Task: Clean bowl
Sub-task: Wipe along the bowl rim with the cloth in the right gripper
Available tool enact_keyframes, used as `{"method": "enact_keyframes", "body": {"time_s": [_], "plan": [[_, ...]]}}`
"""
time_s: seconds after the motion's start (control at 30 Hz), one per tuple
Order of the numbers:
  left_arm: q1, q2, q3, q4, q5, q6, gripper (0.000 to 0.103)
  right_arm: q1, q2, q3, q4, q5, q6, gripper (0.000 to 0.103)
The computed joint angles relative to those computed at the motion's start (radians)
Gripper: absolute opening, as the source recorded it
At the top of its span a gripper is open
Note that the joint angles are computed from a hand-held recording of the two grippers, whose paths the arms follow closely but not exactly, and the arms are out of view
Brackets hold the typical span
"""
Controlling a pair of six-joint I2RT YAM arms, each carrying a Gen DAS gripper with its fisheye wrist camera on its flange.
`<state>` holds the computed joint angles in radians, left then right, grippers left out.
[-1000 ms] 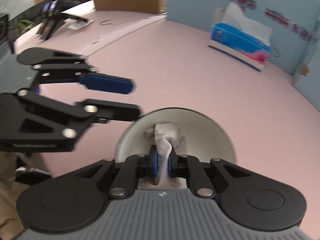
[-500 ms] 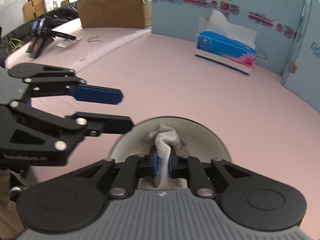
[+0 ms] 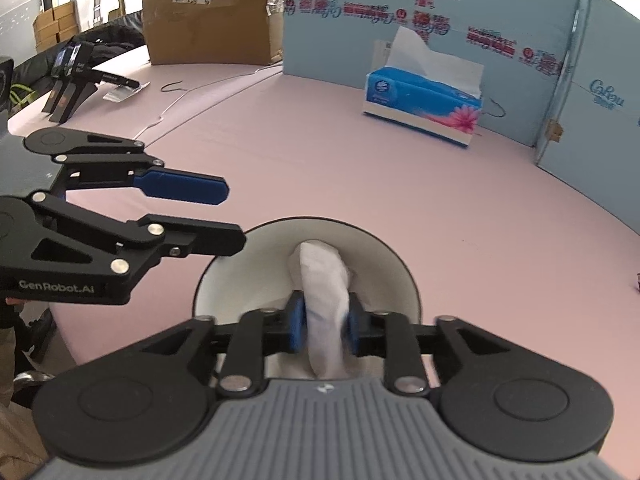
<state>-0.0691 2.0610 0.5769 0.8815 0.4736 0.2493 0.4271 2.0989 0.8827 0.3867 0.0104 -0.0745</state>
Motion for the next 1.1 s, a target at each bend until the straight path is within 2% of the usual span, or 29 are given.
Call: {"method": "enact_keyframes", "body": {"time_s": [0.1,0.17,0.5,0.6,0.67,0.77,0.97,1.1], "plan": [[0.002,-0.002,-0.003,0.002,0.001,0.002,0.048,-0.006,0.0,-0.002,0.005,-0.013,0.007,0.03],[0.003,-0.002,-0.003,0.002,0.001,0.002,0.049,-0.009,0.005,0.005,-0.008,-0.015,0.019,0.008],[0.008,-0.002,-0.005,0.004,0.002,0.002,0.051,-0.014,0.047,0.048,-0.002,-0.006,0.073,0.008],[0.011,-0.004,-0.005,0.003,0.0,0.002,0.051,-0.004,0.056,0.059,0.003,-0.011,0.066,0.009],[0.013,-0.006,-0.005,0.002,-0.002,0.001,0.051,-0.007,0.061,0.07,-0.008,-0.051,0.072,0.009],[0.016,-0.009,-0.006,0.001,-0.005,0.001,0.051,0.009,0.067,0.074,-0.003,-0.041,0.052,0.009],[0.021,-0.014,-0.006,-0.002,-0.011,0.001,0.051,-0.016,0.069,0.084,-0.021,-0.149,0.053,0.009],[0.025,-0.018,-0.007,-0.004,-0.016,0.001,0.051,-0.056,0.069,0.088,-0.044,-0.258,0.076,0.009]]}}
